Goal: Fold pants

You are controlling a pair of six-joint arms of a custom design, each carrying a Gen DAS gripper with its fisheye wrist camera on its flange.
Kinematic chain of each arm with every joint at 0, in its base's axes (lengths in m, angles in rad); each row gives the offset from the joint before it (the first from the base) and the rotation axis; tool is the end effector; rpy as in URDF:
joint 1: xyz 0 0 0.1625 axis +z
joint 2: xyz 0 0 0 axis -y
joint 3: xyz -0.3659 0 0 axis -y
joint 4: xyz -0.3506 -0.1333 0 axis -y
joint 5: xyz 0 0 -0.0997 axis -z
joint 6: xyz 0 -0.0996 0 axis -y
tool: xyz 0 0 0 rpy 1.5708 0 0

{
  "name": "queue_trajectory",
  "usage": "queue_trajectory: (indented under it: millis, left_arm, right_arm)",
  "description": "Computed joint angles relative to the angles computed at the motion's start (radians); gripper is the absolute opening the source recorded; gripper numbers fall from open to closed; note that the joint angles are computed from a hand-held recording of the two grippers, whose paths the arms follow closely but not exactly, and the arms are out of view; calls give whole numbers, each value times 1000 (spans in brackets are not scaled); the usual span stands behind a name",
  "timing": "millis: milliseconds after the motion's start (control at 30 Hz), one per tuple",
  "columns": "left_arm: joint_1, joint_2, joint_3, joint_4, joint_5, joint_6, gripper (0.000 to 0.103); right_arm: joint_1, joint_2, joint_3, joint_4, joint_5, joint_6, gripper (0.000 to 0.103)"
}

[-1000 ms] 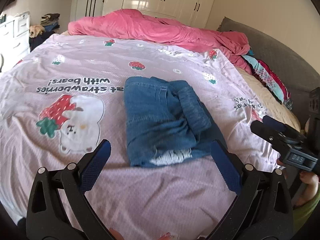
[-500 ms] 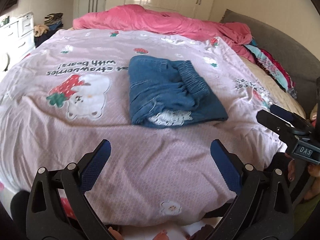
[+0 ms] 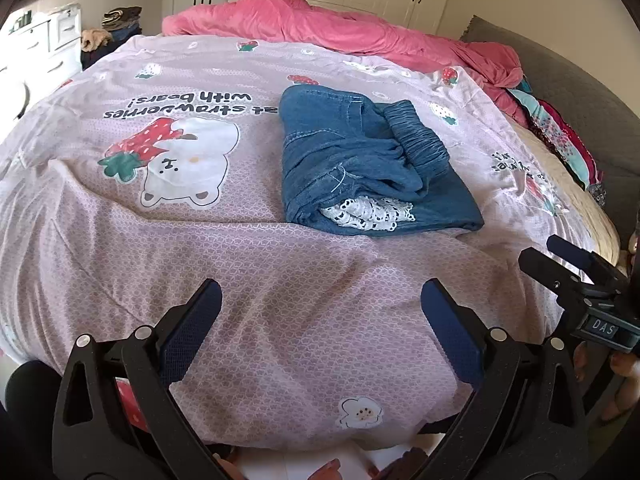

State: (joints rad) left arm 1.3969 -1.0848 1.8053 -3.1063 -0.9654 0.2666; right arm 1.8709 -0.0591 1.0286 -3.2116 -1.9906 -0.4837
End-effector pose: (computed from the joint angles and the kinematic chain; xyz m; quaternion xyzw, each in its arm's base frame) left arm 0.0898 -0.5867 0.2711 0.0762 0.8810 -0.3652 0.2909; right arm 0.2950 -0.6396 -0.1142 0.2893 -0.8797 0.3028 0.2254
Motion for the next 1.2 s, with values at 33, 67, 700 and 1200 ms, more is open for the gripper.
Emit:
queue_trajectory:
  millis: [33,67,700,1200]
  left_arm:
    - [1,1,0,-4,-2,2,94]
    - [2,2,-1,-3,-2,3,94]
    - [0,-4,3,-3,9,0,94]
    - [-8,-13,6,0,20,0,94]
  right_arm:
    - [-2,-1,0,6,2,3,99]
    - [-3,0,-2,9,0,4,99]
    - [-3,-2,2,7,-2,10,99]
    - [1,-6,5,20,-3,19,99]
